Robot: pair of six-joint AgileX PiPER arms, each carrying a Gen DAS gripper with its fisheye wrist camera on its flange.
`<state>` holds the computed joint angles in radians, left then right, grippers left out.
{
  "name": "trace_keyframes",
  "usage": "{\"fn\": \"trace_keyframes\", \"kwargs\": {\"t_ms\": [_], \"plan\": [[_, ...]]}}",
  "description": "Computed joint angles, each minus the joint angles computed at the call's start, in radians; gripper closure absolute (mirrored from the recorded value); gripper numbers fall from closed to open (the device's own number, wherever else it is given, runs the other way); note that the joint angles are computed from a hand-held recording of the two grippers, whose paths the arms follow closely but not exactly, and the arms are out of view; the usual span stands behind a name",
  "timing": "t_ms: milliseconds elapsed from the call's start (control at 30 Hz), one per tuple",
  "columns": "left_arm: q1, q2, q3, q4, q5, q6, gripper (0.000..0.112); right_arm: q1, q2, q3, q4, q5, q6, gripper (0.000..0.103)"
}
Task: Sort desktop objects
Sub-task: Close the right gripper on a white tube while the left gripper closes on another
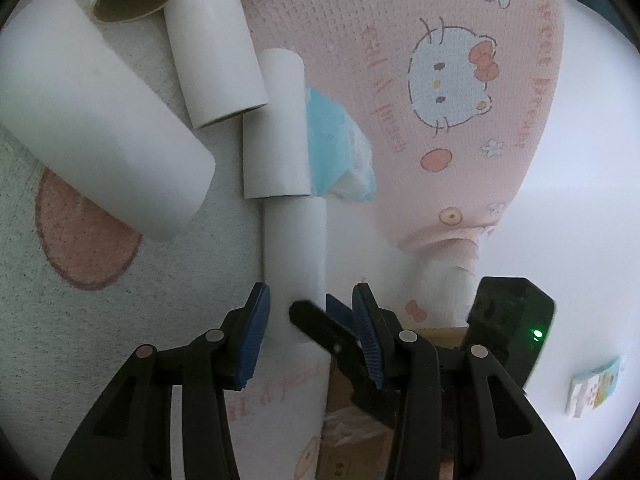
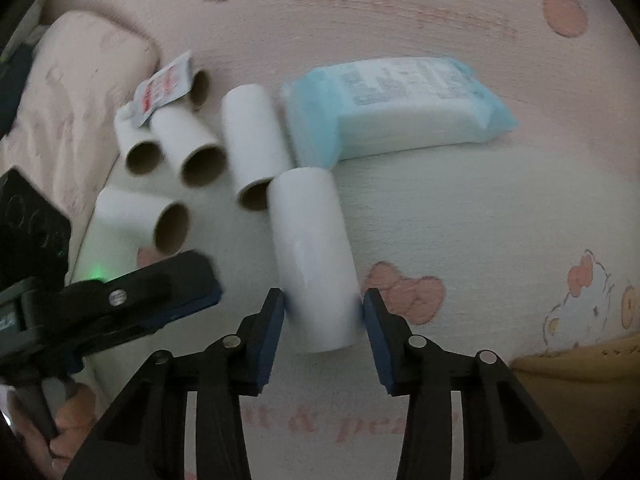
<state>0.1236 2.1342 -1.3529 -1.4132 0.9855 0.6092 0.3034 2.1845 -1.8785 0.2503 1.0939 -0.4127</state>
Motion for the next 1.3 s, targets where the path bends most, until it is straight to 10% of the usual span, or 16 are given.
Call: {"fn": "trace_keyframes", "kwargs": {"t_ms": [300,1300], "plan": [[-0.024,0.022,-0.043,0.139,-0.004,-0.088,0.09,0.011,-0.105,0.185,0.009,-0.059,0.015,0.067],[-0.082,-0.186,0.153,0.388,0.078,-0.105,0.081,-0.141,-0.434,0.726,0.208,-0.144,0.004,0.068]]}}
